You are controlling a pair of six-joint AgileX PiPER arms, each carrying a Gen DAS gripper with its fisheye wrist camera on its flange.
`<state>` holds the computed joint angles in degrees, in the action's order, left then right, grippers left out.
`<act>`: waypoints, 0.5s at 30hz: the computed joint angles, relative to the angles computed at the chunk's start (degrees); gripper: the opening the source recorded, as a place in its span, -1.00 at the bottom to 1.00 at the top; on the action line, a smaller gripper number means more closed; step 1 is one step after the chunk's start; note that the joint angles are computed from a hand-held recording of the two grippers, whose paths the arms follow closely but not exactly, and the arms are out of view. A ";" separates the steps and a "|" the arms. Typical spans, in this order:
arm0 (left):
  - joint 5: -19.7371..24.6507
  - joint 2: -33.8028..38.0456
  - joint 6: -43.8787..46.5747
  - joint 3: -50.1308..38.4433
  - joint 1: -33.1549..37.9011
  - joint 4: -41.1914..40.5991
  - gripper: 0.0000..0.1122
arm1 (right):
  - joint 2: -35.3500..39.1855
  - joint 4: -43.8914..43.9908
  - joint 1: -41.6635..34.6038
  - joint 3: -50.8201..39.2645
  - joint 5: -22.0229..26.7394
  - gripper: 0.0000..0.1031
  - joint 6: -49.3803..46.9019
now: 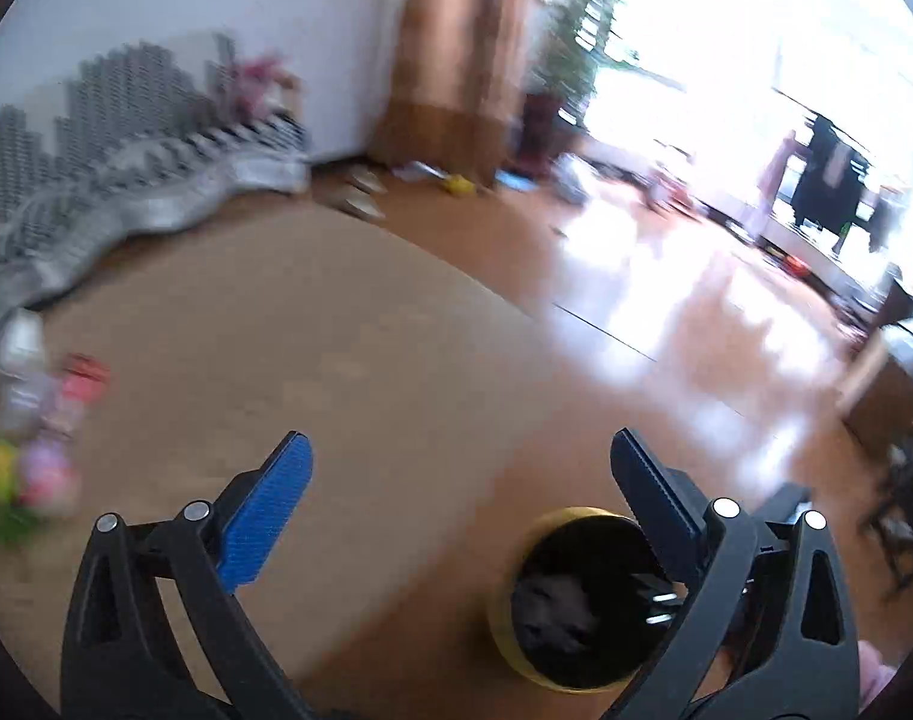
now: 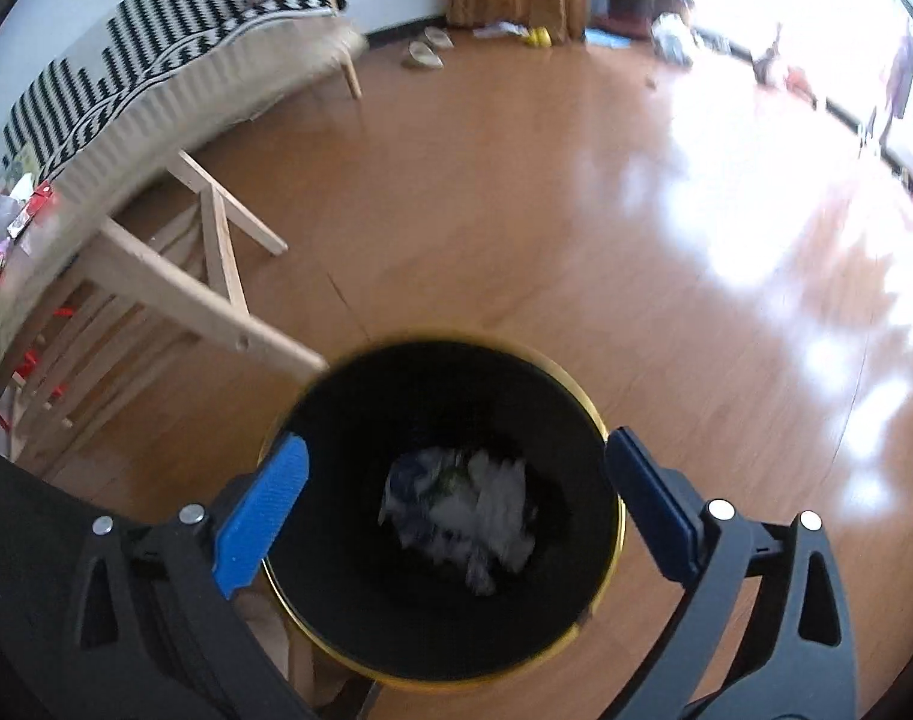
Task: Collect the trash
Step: 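Bring both tools back over the table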
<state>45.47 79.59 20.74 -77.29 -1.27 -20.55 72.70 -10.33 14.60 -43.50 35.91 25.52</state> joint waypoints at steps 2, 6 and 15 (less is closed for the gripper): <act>1.96 -0.60 3.45 -1.51 8.29 -0.04 0.72 | 3.23 -5.80 4.89 -6.92 2.49 0.86 6.74; 4.68 2.21 12.07 -3.37 26.16 -2.07 0.72 | 11.31 -4.46 10.30 -26.50 7.84 0.86 4.37; 8.49 21.84 12.75 -21.86 45.33 0.67 0.72 | 39.34 6.11 21.96 -78.07 22.45 0.86 -9.57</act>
